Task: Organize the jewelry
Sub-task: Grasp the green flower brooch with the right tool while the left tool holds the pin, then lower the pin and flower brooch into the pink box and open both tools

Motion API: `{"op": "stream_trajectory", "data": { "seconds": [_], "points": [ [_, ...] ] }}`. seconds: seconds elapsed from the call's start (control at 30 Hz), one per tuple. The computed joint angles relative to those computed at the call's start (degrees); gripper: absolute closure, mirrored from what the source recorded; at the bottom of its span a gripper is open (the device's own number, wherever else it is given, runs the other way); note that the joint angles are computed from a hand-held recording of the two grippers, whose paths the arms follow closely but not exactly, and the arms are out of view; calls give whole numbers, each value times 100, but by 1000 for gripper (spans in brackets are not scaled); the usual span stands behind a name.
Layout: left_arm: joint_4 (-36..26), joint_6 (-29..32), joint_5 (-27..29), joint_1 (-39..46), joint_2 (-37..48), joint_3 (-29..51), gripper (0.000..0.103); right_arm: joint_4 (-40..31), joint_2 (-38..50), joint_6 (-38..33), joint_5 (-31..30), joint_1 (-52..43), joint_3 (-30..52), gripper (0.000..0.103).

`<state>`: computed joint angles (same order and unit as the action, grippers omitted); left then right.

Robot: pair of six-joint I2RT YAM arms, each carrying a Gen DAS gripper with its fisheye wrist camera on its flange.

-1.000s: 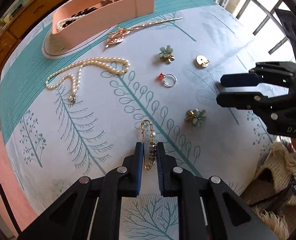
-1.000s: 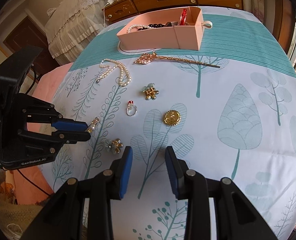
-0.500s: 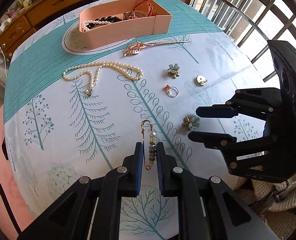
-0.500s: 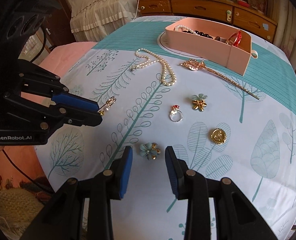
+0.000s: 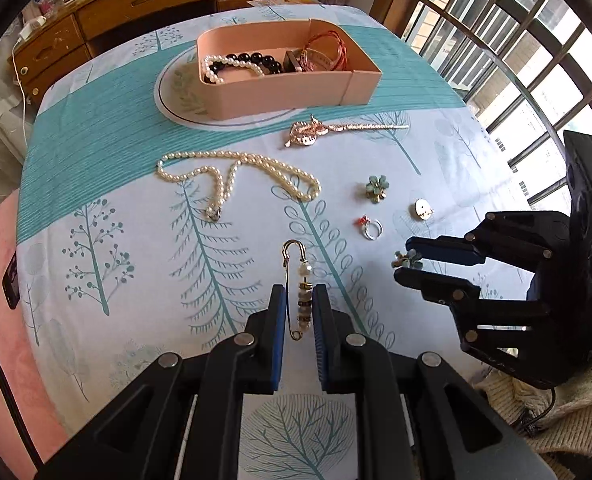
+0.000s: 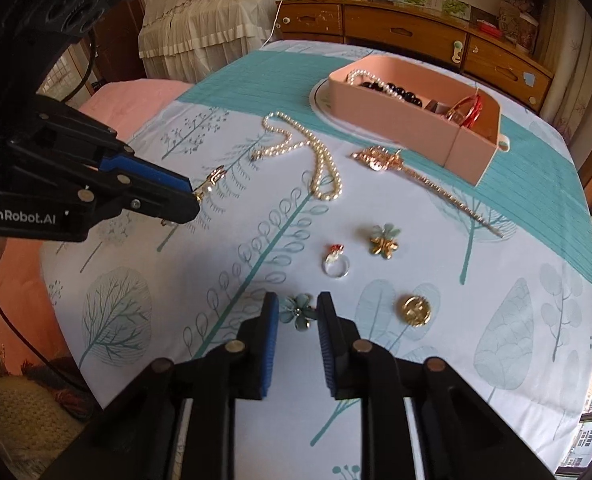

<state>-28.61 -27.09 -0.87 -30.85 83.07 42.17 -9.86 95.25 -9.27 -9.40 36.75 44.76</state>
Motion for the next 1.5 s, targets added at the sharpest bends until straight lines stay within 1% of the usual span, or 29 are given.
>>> {"op": "stream_trajectory", "data": {
  "seconds": [0.07,0.17,0.23,0.3,0.37,0.47,0.6,0.77,0.8,0.83,0.87,0.9,0.93,1.0,1.13,1.33,1.5],
  "points": [
    [-92,100,-75,156,-33,217,92,-54,-90,74,57,-162,266,84],
    [-188,260,-103,451,109,697,92,-161,-47,195,-92,-465,823,84],
    [-188,321,-77,658,292,1059,92,-217,167,389,-242,-674,1306,84],
    [-117,334,-30,872,538,1430,92,-359,543,722,-458,-895,1898,84],
    [-3,272,170,1121,833,1763,92,-552,1056,1198,-822,-1132,2568,83],
    [231,51,308,1353,1349,2205,92,-633,1759,1798,-1175,-1290,3352,83],
    [468,-198,359,1474,1965,2620,92,-651,2497,2377,-1393,-1321,3983,83],
    [674,-356,445,1566,2596,2972,92,-795,2997,2632,-1421,-1214,4412,82],
    [733,-370,404,1551,2639,2975,90,-907,3084,2624,-1429,-1207,4530,82],
    [794,-358,360,1540,2661,2963,77,-993,3138,2620,-1413,-1193,4592,82],
    [841,-350,306,1526,2665,2938,67,-1047,3173,2618,-1391,-1178,4628,82],
    [878,-337,249,1516,2660,2911,45,-1042,3171,2611,-1367,-1176,4607,83],
    [896,-388,33,1489,2614,2848,31,-1026,3154,2592,-1341,-1186,4563,80],
    [1039,-384,-67,1534,2447,2641,20,-970,3094,2538,-1357,-1218,4451,77],
    [1086,-384,-114,1605,2149,2331,20,-863,2853,2394,-1297,-1232,4142,77],
    [916,-353,-335,1580,1694,1936,20,-735,2295,2048,-1103,-1191,3573,77],
    [798,-361,-628,1417,1191,1622,20,-618,1691,1772,-920,-1135,3049,77]
  ]
}}
